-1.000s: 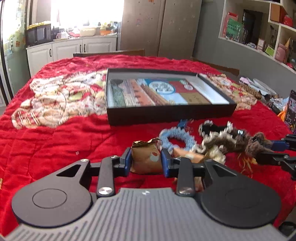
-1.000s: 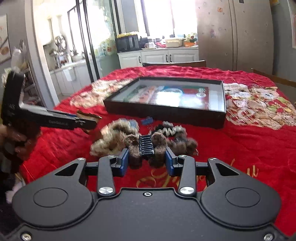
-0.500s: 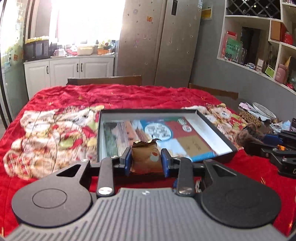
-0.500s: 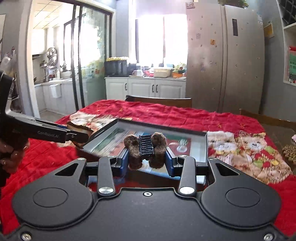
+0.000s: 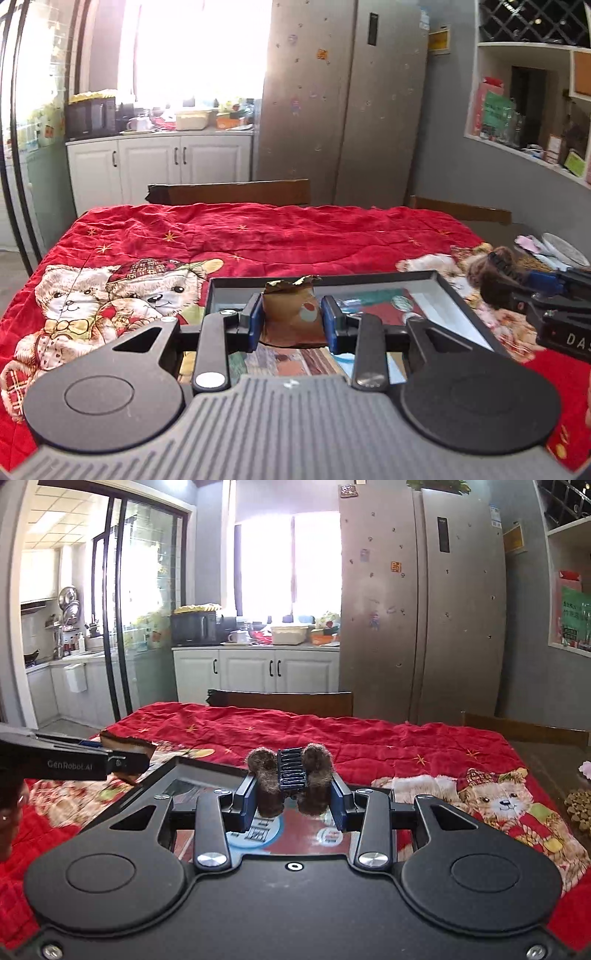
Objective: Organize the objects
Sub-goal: 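Carry the paper item with the left tool into the box while the right tool carries the clip there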
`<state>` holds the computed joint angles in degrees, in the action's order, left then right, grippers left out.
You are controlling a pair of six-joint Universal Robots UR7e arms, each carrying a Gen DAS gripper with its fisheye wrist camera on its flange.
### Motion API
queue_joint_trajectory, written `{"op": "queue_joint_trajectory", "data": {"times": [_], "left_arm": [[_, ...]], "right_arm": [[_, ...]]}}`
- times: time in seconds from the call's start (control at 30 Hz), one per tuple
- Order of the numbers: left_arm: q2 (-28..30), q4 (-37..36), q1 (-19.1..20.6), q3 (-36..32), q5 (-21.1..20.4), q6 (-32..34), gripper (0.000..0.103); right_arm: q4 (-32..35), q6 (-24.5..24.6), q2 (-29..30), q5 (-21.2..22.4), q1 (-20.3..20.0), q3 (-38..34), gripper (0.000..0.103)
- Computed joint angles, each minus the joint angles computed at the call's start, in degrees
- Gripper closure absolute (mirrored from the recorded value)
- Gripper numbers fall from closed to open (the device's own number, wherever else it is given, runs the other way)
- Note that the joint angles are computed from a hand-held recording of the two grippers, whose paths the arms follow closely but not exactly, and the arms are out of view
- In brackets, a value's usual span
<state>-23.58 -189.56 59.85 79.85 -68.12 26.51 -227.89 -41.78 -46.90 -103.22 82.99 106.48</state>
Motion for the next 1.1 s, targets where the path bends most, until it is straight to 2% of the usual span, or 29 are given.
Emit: {"op": "queue_joint_trajectory", "data": {"times": [0.27,0.47,0.63,1.1], "left_arm": [[5.5,4.9,0.7,-9.0,2.0,-0.9,0.066],[7.9,8.2,1.5,-12.7,0.5,-2.0,0.066],[9.6,9.7,1.7,-14.4,1.9,0.0,0.066],[12.3,12.2,1.9,-17.9,5.0,2.4,0.065]], "right_arm": [[7.2,3.4,4.2,-1.2,-1.7,-9.7,0.065],[10.0,2.4,6.4,-2.1,-2.7,-14.2,0.065],[13.8,4.4,6.9,-2.2,-3.8,-16.1,0.065],[19.2,3.5,9.7,-6.6,-4.0,-19.7,0.065]]}}
